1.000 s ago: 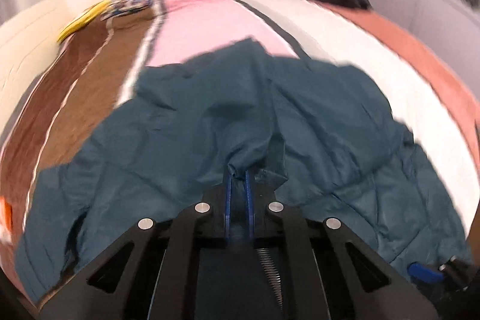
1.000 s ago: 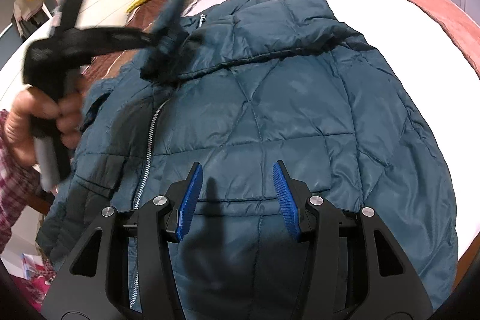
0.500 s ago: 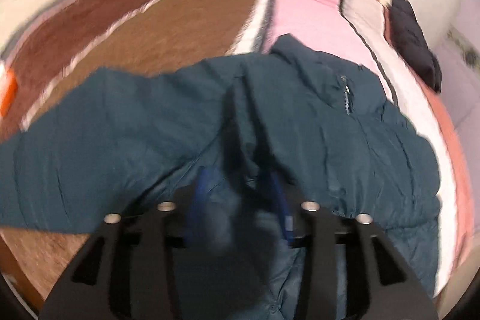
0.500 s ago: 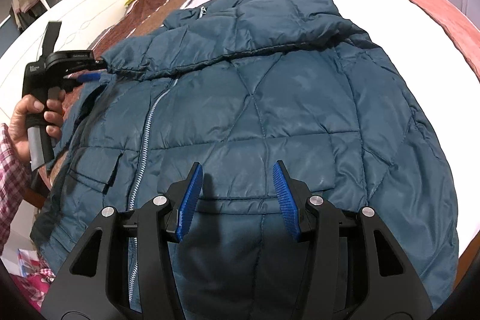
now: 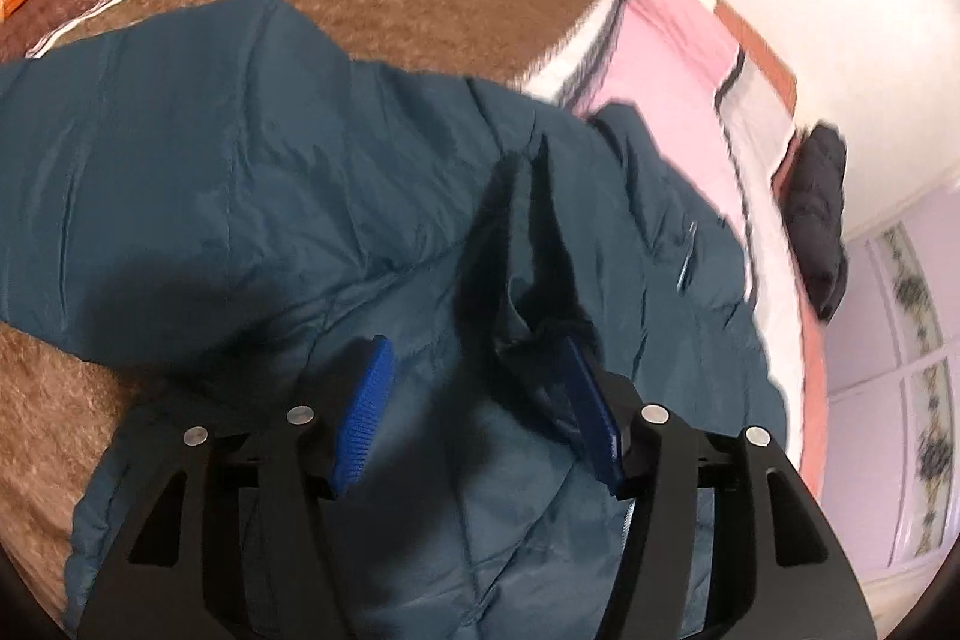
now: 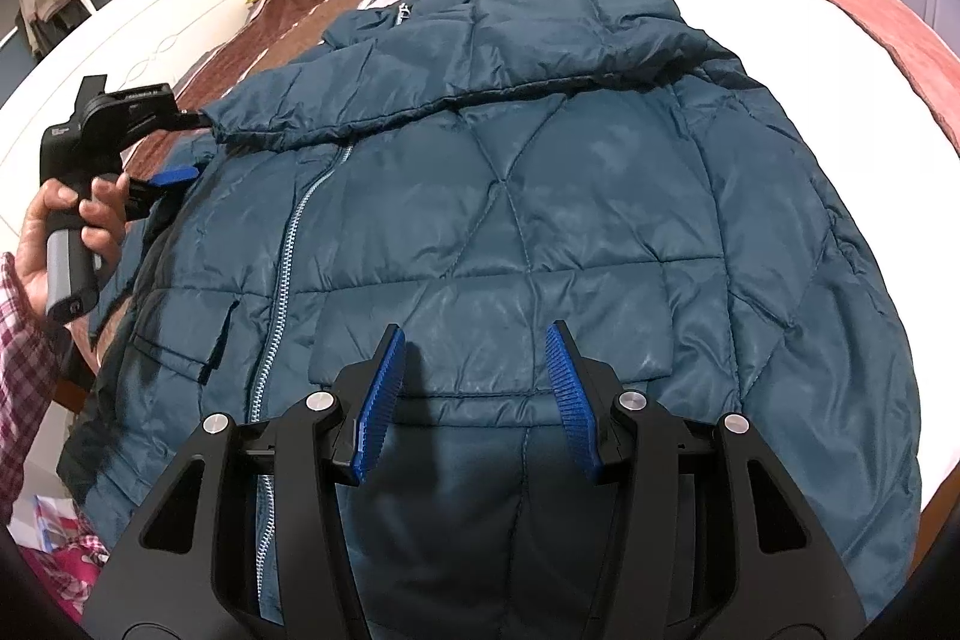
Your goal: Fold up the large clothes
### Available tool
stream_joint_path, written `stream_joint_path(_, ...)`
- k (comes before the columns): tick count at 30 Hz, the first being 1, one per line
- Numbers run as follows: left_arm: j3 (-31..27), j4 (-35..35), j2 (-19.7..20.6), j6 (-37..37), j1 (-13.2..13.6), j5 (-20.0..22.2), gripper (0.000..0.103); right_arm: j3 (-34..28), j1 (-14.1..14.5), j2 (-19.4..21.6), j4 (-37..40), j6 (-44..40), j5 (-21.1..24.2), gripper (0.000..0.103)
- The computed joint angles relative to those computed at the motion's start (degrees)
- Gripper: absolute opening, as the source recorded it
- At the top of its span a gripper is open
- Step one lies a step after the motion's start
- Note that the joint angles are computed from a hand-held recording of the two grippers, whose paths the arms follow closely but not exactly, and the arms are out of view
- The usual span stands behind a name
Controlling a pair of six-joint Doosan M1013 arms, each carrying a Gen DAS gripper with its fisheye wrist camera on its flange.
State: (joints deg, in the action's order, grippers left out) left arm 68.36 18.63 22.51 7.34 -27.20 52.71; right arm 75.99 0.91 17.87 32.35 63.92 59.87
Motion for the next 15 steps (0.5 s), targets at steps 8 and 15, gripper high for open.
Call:
stream_joint_path(8, 0.16, -2.49, 0.05, 0.27, 0.84, -1.80, 0.061, 0.19, 0.11, -0.15, -0.42, -0.03, -0.01, 0.049)
stream_joint_path(15, 0.71, -2.48, -0.23, -0.26, 0.79, -6.84, 0.062, 0.27, 0.03, -0.25, -0.38, 0.17, 0.09, 0.049)
